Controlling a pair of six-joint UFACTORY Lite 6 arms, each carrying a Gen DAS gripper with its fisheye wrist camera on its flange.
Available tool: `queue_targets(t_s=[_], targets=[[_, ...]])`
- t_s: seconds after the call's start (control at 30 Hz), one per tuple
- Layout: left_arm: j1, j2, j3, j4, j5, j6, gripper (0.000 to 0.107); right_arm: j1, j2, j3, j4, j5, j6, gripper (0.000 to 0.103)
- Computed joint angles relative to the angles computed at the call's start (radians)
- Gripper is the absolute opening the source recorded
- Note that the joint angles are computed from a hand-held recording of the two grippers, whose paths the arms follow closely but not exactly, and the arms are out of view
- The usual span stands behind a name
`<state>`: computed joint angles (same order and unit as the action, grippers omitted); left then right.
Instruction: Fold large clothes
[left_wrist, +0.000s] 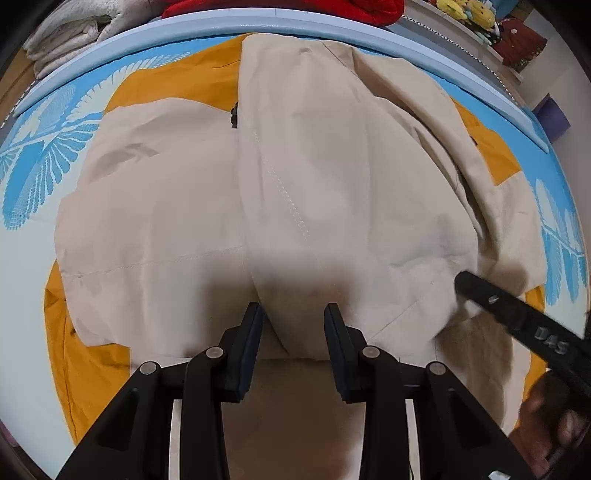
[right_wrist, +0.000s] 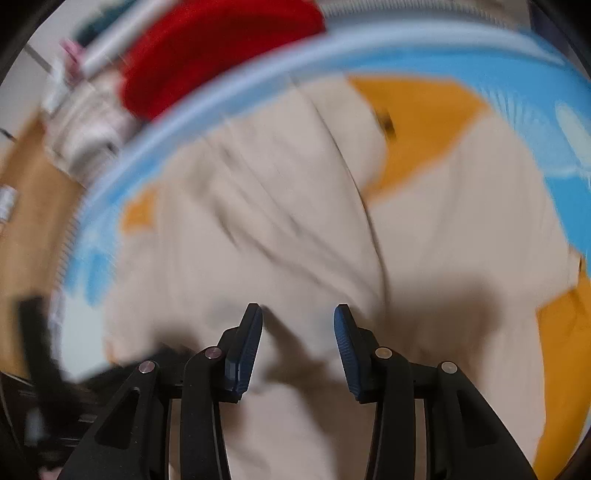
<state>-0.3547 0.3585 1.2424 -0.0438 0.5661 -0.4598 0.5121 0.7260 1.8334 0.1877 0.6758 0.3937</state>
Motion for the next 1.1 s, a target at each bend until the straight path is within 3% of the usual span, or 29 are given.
queue_targets(t_s=[0.13, 0.27, 0.4, 0.53, 0.7, 0.83, 0.97, 1.0, 1.07, 1.1], targets=[[0.024, -0.083, -0.047, -0.015, -0.011, 0.015, 0.031, -0.003, -0.045, -0.067, -0.034, 0.002, 0.073, 0.042], [0.025, -0.219, -0.094, 0.061, -0.026, -0.109, 0.031, 0.042, -0.172, -0.097, -0.230, -0.062, 0.198, 0.042], [-0.020, -0.372, -0.133, 0.244, -0.040, -0.298, 0.031, 0.110, -0.325, -0.182, -0.541, -0.121, 0.449, 0.042], [-0.072, -0.471, -0.152, 0.465, 0.021, -0.465, 0.031, 0.145, -0.452, -0.262, -0.690, -0.125, 0.582, 0.042], [-0.062, -0.634, -0.257, 0.465, 0.043, -0.449, 0.031, 0.202, -0.581, -0.328, -0.827, -0.063, 0.672, 0.042], [-0.086, -0.779, -0.406, 0.572, 0.064, -0.529, 0.030, 0.242, -0.707, -0.439, -0.886, -0.044, 0.693, 0.042], [0.022, -0.796, -0.419, 0.330, 0.007, -0.330, 0.019, 0.282, -0.854, -0.617, -0.999, -0.050, 0.763, 0.039], [0.050, -0.799, -0.417, 0.267, -0.008, -0.252, 0.011, 0.278, -0.871, -0.646, -1.005, -0.064, 0.765, 0.037], [0.075, -0.821, -0.419, 0.242, -0.011, -0.190, 0.006, 0.255, -0.903, -0.701, -0.972, -0.089, 0.718, 0.018], [0.096, -0.849, -0.427, 0.216, -0.002, -0.134, 0.004, 0.249, -0.917, -0.721, -0.965, -0.088, 0.708, 0.017]])
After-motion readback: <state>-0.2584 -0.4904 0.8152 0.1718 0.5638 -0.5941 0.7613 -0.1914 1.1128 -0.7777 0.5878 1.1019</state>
